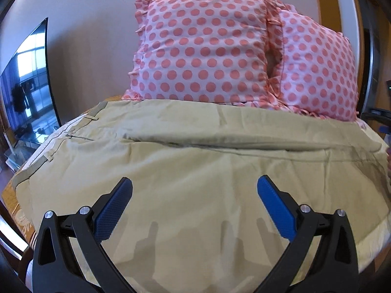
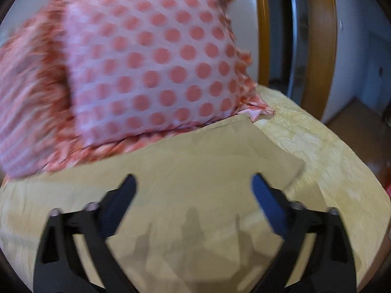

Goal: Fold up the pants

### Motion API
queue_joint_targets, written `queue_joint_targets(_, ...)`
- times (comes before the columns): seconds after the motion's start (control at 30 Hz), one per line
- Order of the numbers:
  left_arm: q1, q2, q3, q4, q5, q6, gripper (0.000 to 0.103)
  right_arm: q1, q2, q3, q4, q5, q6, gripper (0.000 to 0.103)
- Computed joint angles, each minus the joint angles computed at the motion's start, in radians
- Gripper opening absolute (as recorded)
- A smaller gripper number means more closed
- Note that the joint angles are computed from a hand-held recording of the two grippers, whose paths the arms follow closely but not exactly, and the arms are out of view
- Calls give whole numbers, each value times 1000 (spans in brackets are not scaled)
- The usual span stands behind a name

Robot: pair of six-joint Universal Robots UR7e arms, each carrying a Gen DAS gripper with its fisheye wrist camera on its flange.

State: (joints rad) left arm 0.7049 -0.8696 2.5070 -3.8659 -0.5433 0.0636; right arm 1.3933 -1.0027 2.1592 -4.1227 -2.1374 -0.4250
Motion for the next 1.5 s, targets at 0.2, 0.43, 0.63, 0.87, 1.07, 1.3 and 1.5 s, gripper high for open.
queue_joint_targets(0.2, 32, -5, -35, 9, -29, 4, 102, -17, 60, -328, 373, -147, 170, 67)
queue_joint_targets(0.43, 41, -19, -37, 51, -54, -8, 102, -26, 181, -577, 535, -335, 214, 59)
queue_joint_targets(0.63, 54, -40, -37, 89, -85, -30, 102, -87, 83, -416, 435, -149, 264, 15)
queue_joint_targets(0.87, 56, -47, -11, 15, -105, -46, 102, -186, -81, -70, 161, 243, 308, 6)
queue_joint_targets(1.07, 24, -46, 21, -45, -72, -18, 102, -319, -174, 369, -242, 596, 320, 5)
queue_joint_targets(1.3, 1, -82, 21, -47, -46, 6, 102, -603, -93, 604, -372, 911, 436, 17)
queue_joint_targets(1.5, 49, -209, 7, 109, -100, -61, 102, -637, -83, 584, -356, 977, 512, 45)
